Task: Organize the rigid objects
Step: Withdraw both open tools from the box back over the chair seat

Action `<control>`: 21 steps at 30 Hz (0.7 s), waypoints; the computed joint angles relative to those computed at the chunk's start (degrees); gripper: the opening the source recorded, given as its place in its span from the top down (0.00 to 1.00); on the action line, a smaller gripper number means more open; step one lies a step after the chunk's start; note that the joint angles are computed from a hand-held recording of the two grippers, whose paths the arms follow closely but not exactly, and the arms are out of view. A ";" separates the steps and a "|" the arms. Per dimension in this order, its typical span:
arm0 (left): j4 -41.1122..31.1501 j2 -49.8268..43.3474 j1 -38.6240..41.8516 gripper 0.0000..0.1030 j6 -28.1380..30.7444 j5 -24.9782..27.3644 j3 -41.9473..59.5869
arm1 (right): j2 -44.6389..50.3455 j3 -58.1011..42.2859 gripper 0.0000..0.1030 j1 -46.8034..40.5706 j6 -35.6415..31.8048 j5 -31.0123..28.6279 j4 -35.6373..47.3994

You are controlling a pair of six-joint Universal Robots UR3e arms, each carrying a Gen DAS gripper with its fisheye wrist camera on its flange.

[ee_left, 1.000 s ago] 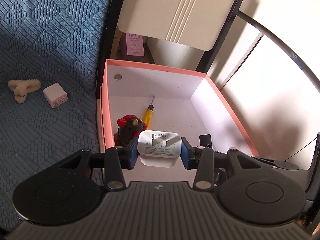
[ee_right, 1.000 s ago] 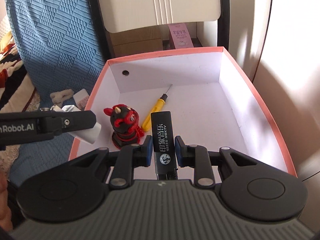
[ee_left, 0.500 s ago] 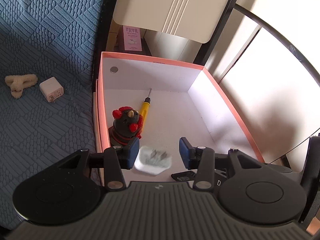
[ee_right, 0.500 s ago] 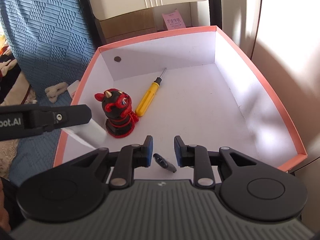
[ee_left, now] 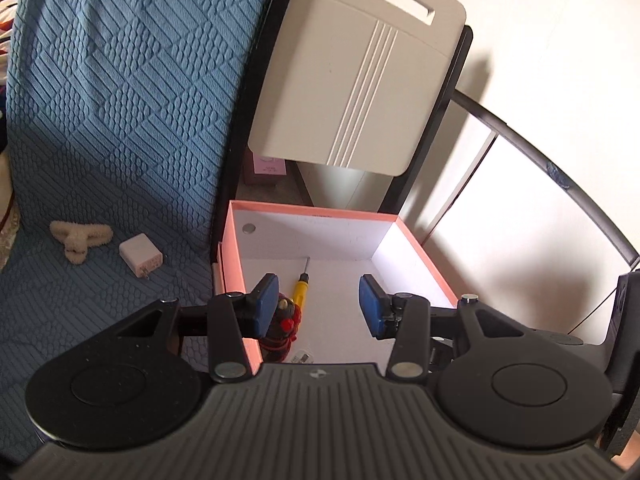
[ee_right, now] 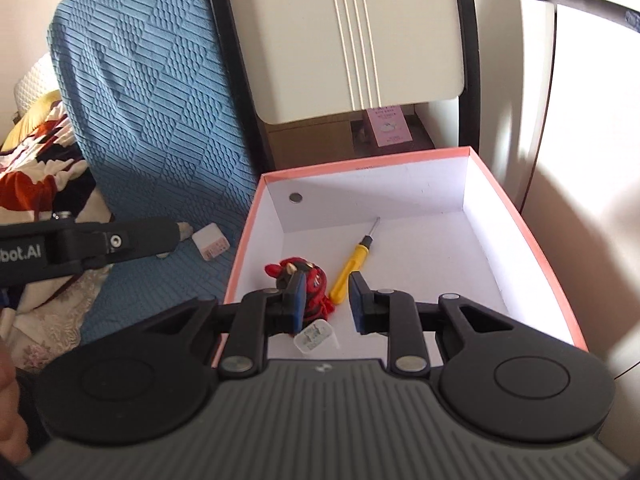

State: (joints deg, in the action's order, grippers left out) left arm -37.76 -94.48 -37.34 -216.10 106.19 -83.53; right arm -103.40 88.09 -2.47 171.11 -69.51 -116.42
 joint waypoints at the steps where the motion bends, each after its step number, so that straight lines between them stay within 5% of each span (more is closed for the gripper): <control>1: 0.09 0.83 -0.09 0.51 0.01 0.45 -0.33 | -0.03 -0.54 0.73 0.50 0.17 0.21 -0.02; 21: 2.63 22.67 4.62 0.51 0.74 3.28 -20.53 | 5.56 -6.17 0.73 18.37 6.04 -4.03 -6.00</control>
